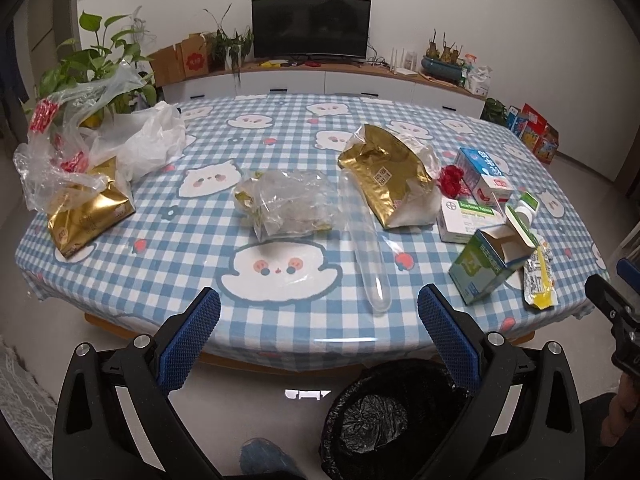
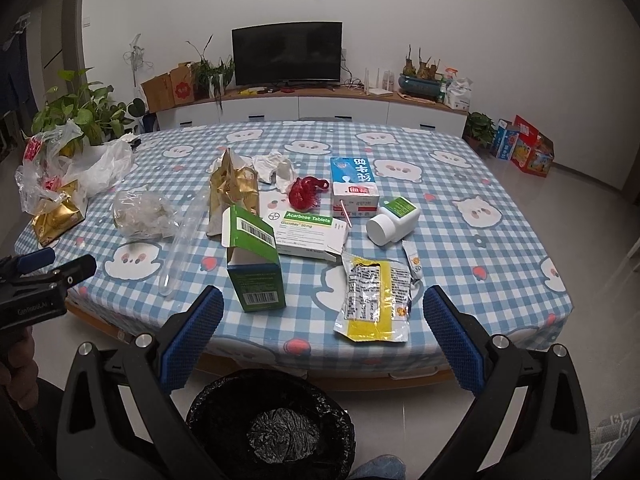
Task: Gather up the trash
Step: 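Grasp the clear plastic bag with the left tool while the right tool grasps the green medicine box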
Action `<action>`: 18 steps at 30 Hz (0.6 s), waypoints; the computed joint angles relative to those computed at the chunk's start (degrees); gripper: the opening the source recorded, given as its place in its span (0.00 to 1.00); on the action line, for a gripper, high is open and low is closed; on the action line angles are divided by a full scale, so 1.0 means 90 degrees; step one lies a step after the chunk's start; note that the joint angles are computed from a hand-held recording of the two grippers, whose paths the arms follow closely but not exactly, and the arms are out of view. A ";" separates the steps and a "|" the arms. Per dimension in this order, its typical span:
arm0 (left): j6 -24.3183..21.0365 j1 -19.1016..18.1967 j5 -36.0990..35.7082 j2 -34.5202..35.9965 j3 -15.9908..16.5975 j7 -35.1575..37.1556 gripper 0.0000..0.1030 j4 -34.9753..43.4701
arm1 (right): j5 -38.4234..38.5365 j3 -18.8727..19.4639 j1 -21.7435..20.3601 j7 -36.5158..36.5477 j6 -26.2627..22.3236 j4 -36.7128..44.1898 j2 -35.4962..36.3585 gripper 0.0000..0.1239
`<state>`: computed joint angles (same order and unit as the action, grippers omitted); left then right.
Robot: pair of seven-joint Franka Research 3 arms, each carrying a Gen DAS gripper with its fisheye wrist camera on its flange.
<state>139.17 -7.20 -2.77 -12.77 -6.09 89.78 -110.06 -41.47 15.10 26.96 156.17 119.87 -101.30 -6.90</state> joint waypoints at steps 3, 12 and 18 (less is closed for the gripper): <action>-0.0080 0.0064 0.0159 0.0498 -0.0050 -0.0095 0.94 0.0541 | 0.0041 -0.0082 -0.0004 -0.0148 0.0098 0.0264 0.0324 0.77; -0.0505 0.0216 0.0830 0.2142 -0.0265 -0.0592 0.94 0.2355 | 0.0141 -0.0530 0.0263 -0.0451 0.0340 0.0855 0.1146 0.77; -0.0790 0.0178 0.1200 0.2979 -0.0316 -0.0732 0.94 0.3284 | 0.0242 -0.0741 0.0407 -0.0505 0.0543 0.0945 0.1402 0.77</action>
